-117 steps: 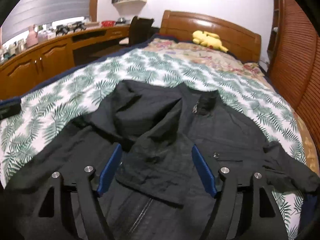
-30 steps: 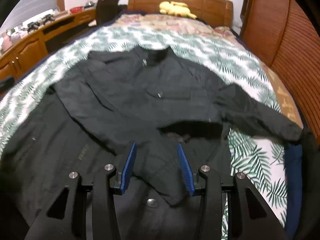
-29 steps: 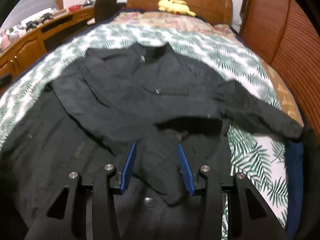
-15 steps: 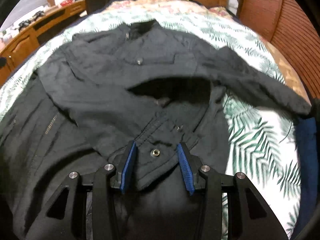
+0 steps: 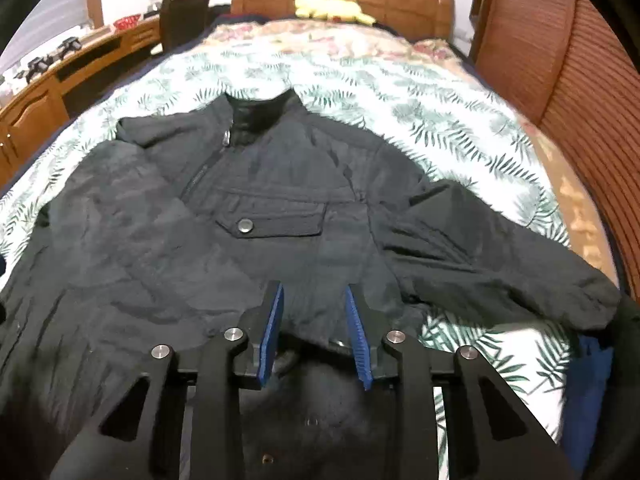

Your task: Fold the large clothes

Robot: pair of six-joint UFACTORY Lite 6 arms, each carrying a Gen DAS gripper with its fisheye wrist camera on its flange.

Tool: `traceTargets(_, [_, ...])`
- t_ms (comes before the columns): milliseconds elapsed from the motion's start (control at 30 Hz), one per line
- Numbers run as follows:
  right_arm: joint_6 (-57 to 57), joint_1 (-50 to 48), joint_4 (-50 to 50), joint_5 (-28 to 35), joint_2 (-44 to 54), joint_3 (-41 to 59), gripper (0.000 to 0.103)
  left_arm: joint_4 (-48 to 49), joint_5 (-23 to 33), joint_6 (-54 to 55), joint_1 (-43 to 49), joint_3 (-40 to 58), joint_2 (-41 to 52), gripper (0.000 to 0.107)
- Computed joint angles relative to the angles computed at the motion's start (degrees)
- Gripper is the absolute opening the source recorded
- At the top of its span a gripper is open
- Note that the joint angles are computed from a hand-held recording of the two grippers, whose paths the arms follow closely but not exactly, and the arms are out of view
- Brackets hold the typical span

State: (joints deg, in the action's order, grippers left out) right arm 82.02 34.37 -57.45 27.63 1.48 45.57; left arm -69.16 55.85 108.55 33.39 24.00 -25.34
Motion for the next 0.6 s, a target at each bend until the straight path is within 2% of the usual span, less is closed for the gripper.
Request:
traceTargets(133, [-3.0, -0.4, 3.5, -4.9, -0.8, -3.6, 0.028, 0.1, -0.2, -0.3, -0.4, -0.2, -0.6, 0.050])
traceTargets(267, [2.7, 2.8, -0.1, -7.3, -3.9, -10.6, 0.026, 0.3, -1.2, 0.6, -0.5, -0.4, -0.6, 0.050])
traceTargets(467, [12.6, 4.7, -6.3, -9.2, -5.7, -16.2, 0.025, 0.5, 0.5, 1.1, 1.4, -0.1, 0.0, 0.050])
traceTargets(600, [10.6, 5.6, -3.4, -7.5, -7.7, -16.4, 0.024, 0.3, 0.1, 0.9, 0.8, 0.0, 0.2, 0.050])
